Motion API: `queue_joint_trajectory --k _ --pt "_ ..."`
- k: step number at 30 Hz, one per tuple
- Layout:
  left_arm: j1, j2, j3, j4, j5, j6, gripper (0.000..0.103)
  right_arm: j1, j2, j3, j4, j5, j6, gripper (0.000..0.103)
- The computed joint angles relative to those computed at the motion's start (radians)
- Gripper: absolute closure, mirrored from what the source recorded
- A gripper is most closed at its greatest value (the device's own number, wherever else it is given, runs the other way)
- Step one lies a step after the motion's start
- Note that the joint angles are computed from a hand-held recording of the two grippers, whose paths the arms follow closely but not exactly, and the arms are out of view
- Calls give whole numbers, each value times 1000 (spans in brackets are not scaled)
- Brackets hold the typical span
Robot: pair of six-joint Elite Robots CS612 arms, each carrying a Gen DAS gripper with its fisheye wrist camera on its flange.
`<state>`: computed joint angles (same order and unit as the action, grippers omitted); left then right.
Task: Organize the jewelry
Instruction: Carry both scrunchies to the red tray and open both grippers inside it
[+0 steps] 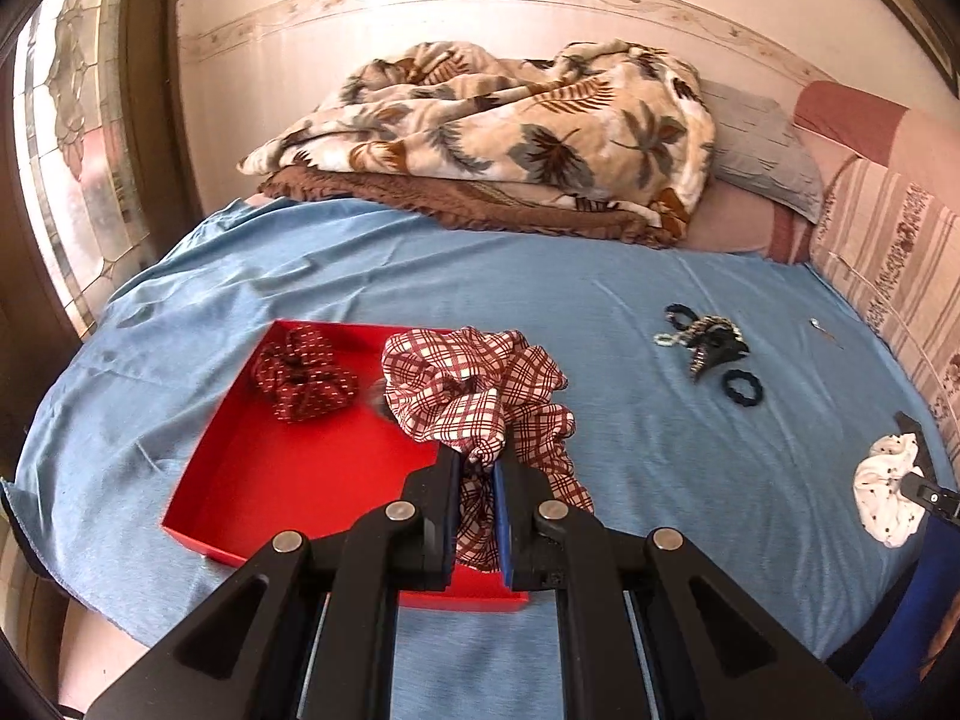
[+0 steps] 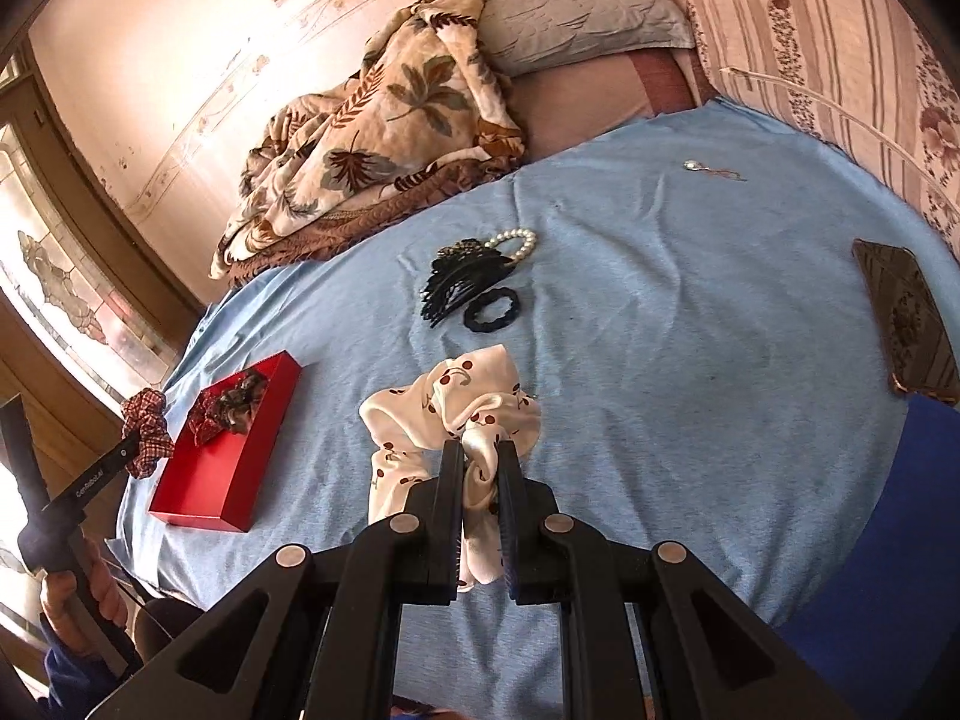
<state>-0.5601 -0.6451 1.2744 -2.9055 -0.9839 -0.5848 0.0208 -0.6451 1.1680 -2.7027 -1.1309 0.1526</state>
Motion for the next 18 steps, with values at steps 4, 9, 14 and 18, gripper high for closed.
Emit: queue_joint_trajectory --k 4,9,14,18 --pt "19 -2 5 -10 -11 -9 93 14 17 -52 59 21 -51 92" --pt "62 -1 3 19 -62 -68 93 50 59 -166 159 69 -137 92" --pt "107 -2 11 75 -85 -144 93 103 125 -319 293 139 -243 91" --pt "126 -11 44 66 -87 -178 93 147 190 -453 428 182 -316 91"
